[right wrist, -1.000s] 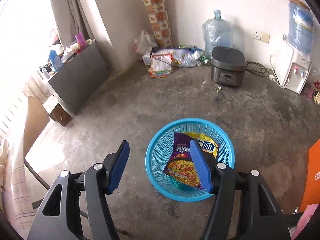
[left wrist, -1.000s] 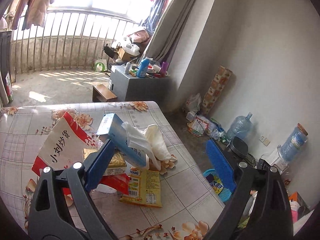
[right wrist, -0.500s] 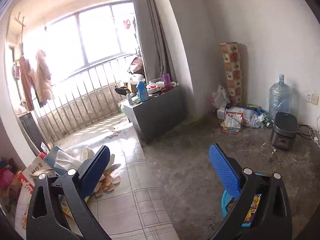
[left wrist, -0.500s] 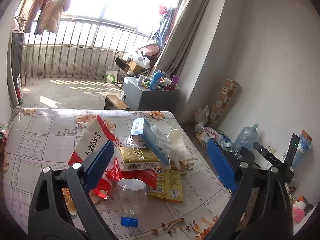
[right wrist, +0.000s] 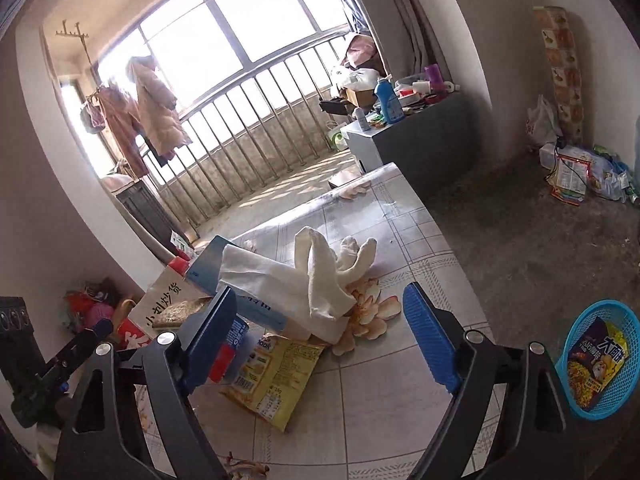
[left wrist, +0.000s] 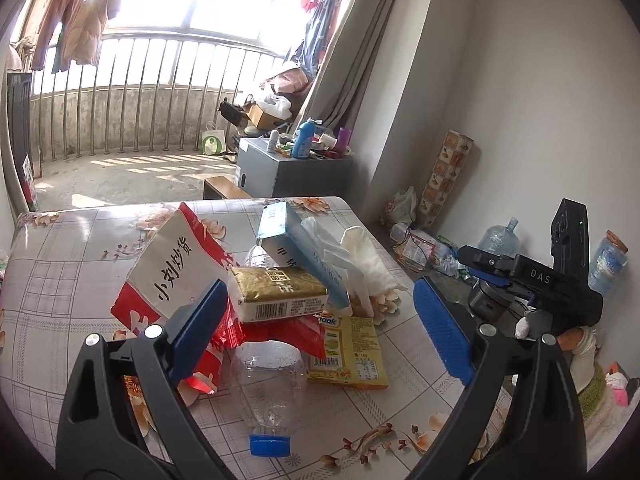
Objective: Collect trash
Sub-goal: 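Grasp the white gloves with the right tool while the left tool approaches the gold packet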
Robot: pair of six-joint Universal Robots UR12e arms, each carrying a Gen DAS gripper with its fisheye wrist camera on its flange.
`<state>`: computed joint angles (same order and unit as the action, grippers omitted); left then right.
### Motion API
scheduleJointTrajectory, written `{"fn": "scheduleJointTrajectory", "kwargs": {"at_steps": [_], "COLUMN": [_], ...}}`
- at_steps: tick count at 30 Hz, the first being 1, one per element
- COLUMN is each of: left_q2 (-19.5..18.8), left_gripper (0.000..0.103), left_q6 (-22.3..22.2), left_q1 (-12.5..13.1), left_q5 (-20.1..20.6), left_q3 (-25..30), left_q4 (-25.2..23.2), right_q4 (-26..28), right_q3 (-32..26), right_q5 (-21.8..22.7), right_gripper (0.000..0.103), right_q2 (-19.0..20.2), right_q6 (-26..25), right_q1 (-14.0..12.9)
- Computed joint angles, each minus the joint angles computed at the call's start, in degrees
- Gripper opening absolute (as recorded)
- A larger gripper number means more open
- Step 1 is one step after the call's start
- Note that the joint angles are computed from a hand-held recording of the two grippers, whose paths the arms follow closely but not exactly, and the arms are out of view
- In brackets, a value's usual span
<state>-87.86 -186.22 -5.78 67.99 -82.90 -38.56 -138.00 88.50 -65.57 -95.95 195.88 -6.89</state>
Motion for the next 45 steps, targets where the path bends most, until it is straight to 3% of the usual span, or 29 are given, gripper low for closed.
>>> {"fn": "scheduleJointTrajectory", "kwargs": {"at_steps": [7, 17, 24, 29, 30, 31, 33, 35, 45], "left_q2": [-3.1, -6.4, -7.7, -7.9, -7.9, -7.9, -7.9, -7.7, -6.3], "left_gripper": [0.090, 0.090, 0.090, 0.090, 0.088, 0.080, 0.079, 0.078, 0.076], "left_q6": [-0.7, -3.2, -3.3, -1.7, -1.5, -1.2, -1.0, -1.1, -1.8], "left_q1": [-1.4, -2.4, -3.3, -3.7, -3.8, -3.9, -4.0, -3.9, -2.8], "left_q5": [4.0, 7.2, 11.2, 12.5, 12.9, 13.1, 13.3, 13.0, 11.2], "left_q3": [3.1, 6.8, 8.3, 8.5, 8.4, 8.5, 8.6, 8.3, 6.6], "left_q4": [-4.9, -11.5, -14.1, -13.7, -13.5, -13.3, -13.5, -13.0, -10.0], "right_q4": [5.2, 11.6, 15.7, 17.2, 17.5, 17.7, 17.8, 17.8, 13.3], "right_q3": [-3.4, -8.7, -10.3, -10.5, -10.6, -10.7, -10.8, -10.8, -10.3], "right_q5": [1.3, 2.6, 2.4, 2.7, 3.2, 3.6, 3.9, 4.2, 3.2], "right_gripper": [0.076, 0.069, 0.051, 0.036, 0.030, 0.026, 0.013, 0.007, 0.005], "right_q2": [3.3, 9.0, 10.6, 10.8, 10.8, 10.9, 11.0, 10.9, 9.5], "right_q6": [2.4, 1.2, -0.3, -1.0, -1.2, -1.3, -1.6, -1.9, -1.1], "right_q1": [0.7, 1.7, 2.1, 2.0, 1.9, 1.8, 1.8, 1.7, 1.2]}}
